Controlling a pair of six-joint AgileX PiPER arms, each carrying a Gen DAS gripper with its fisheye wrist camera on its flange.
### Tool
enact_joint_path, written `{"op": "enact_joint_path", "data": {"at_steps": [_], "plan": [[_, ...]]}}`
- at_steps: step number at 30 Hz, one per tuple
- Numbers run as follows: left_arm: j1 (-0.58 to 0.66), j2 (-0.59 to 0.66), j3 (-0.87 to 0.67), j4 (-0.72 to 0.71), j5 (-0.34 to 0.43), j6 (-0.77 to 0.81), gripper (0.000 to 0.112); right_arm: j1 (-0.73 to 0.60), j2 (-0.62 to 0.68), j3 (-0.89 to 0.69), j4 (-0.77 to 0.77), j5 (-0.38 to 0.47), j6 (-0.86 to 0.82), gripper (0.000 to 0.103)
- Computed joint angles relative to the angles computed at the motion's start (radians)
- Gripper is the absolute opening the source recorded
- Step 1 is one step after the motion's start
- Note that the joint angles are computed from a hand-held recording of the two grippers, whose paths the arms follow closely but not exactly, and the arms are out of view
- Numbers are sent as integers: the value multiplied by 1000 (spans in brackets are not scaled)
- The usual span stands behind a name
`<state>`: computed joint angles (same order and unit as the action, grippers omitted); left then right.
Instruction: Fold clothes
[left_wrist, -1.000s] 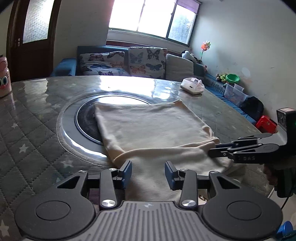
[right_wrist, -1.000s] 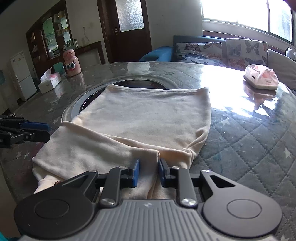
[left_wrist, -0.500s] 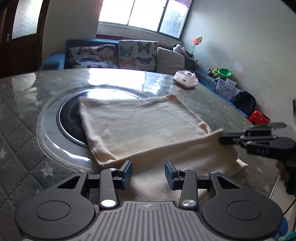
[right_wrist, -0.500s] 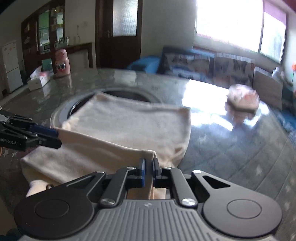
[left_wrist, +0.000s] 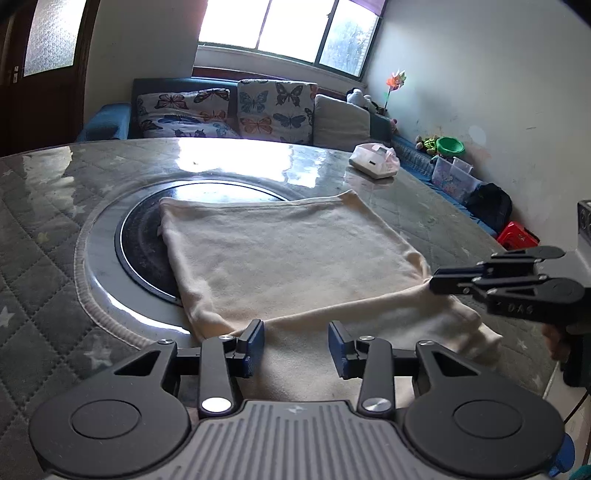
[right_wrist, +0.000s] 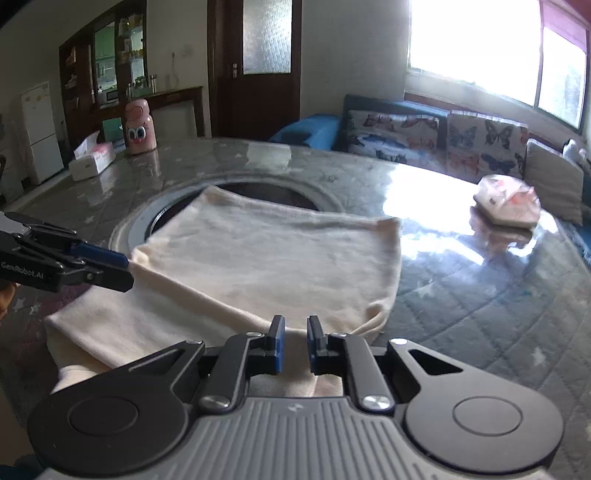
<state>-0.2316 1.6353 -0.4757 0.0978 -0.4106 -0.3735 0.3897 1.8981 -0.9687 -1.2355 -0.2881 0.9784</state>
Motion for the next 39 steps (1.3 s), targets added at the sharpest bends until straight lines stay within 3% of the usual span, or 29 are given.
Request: {"op": "enact_joint_path", "data": {"at_steps": [3, 9, 13, 18, 25, 27, 30, 34, 37, 39], "plan": [[6, 3, -2, 5, 0, 3, 41, 2, 15, -5, 7, 10, -15, 11], [-104, -55, 34, -195, 22, 239, 41, 4, -94, 103, -82, -18, -41, 11], [-176, -78, 77, -236, -1, 281, 41, 5, -128, 163, -133, -23, -30, 12], [-247, -50, 86, -367, -2, 393, 41, 21, -148, 226, 23, -11, -207, 12], [-285, -64, 91, -464, 9, 483, 42, 30, -144, 235, 63, -21, -227, 12], [-296, -91, 107, -486, 11, 510, 43, 30, -150, 247, 99, -25, -263, 17], [-324, -163, 142, -571, 24, 605, 48, 14, -197, 274, 37, -35, -216, 25], [-414, -238, 189, -785, 24, 837, 56, 3, -258, 317, 1, -16, -228, 36], [-543, -236, 208, -1009, -36, 1067, 56, -6, -297, 353, -44, -6, -235, 42], [-622, -203, 211, -1074, -100, 1125, 56, -7, -316, 380, -34, -1, -291, 48]]}}
